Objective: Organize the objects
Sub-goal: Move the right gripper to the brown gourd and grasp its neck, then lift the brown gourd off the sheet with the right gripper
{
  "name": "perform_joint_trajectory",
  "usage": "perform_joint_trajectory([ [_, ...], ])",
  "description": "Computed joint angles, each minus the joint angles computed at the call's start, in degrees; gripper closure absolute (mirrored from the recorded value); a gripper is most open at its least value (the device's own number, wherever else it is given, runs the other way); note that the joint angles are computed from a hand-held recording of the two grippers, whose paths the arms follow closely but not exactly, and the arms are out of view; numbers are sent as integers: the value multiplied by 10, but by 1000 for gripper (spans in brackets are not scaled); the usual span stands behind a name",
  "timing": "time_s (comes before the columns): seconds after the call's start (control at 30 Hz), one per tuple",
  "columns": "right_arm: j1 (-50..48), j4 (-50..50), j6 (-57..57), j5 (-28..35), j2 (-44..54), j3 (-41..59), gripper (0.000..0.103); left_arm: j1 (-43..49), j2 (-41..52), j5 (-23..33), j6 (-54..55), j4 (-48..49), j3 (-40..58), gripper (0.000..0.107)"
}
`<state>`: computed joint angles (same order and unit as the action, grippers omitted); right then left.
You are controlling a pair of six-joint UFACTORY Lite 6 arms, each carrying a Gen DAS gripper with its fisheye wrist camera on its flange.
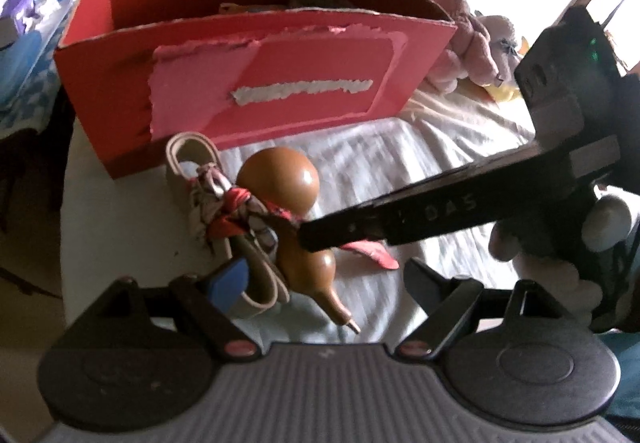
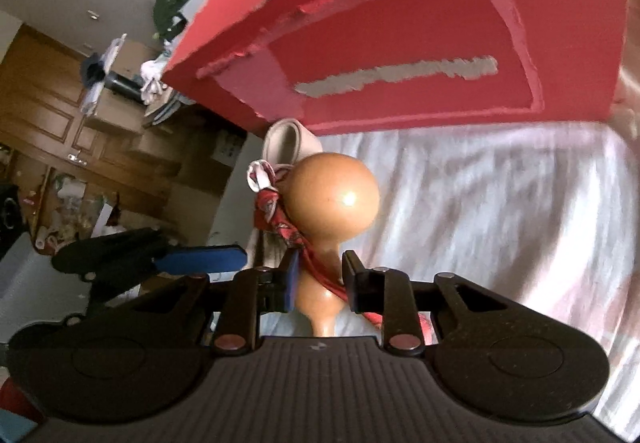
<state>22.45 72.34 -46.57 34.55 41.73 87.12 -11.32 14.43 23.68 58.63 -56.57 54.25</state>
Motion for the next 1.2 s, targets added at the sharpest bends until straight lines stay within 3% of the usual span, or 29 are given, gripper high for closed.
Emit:
perform_joint_trajectory([
  [0.37,-52,68,-4,22,7,-13,74,6,3,-23,-8,28,-9,17],
  [0.47,-43,26,15,-10,0,-14,74,19,22,-13,-17,35,-1,17],
  [0.73,-13,-28,34,6,35,41,74,16,22,-17,-18,39,-9,18],
  [0.97,39,-143,125,-11,93,144,61,23,3,-13,-48,57,-12,18],
  [1.03,53,-192,162,-25,106,168,61,20,-5,-14,-47,58,-15,18],
  [1.2,43,-182,161,-37,111,168,68,19,-32,-14,-65,88,-24,18],
])
